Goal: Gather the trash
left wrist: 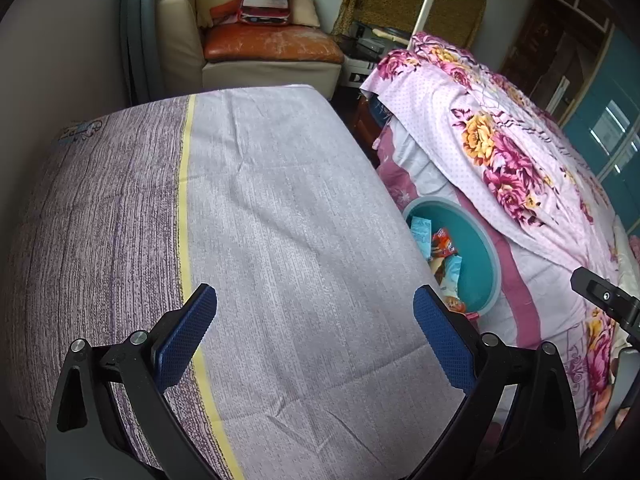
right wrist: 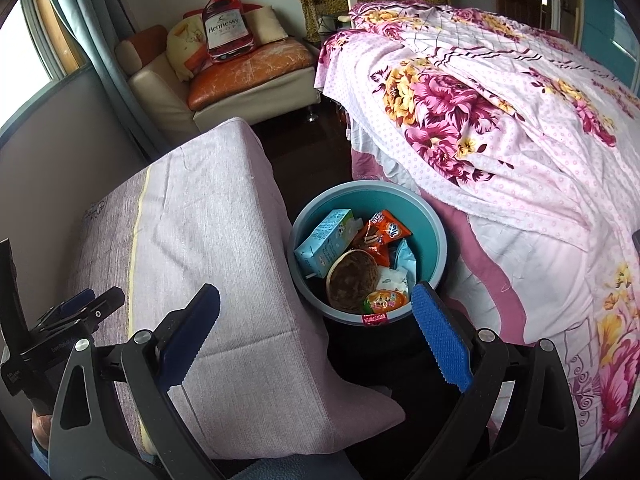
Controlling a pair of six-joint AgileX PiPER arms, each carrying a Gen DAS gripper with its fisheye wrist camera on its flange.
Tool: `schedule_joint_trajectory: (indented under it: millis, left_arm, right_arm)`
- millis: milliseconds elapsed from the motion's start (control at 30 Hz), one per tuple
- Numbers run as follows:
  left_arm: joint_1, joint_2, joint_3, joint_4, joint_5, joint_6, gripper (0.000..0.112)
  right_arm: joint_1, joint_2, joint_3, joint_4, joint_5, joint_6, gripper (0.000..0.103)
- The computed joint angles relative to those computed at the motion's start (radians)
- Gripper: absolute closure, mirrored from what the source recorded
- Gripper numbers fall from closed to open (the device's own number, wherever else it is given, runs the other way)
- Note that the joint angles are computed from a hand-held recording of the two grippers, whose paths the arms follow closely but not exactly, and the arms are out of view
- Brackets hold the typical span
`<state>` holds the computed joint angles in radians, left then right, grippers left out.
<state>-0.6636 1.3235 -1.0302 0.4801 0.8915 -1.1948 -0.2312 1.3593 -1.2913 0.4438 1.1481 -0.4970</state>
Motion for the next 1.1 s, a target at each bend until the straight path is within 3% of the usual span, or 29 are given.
schedule_joint_trajectory:
  millis: [1100]
  left_arm:
    - [0.007, 0.042, 0.042, 0.036, -0.021, -0.023, 0.013]
  right_arm:
    - [0.082, 0.054, 0.034, -0.072, -0.059, 0.057, 0.011]
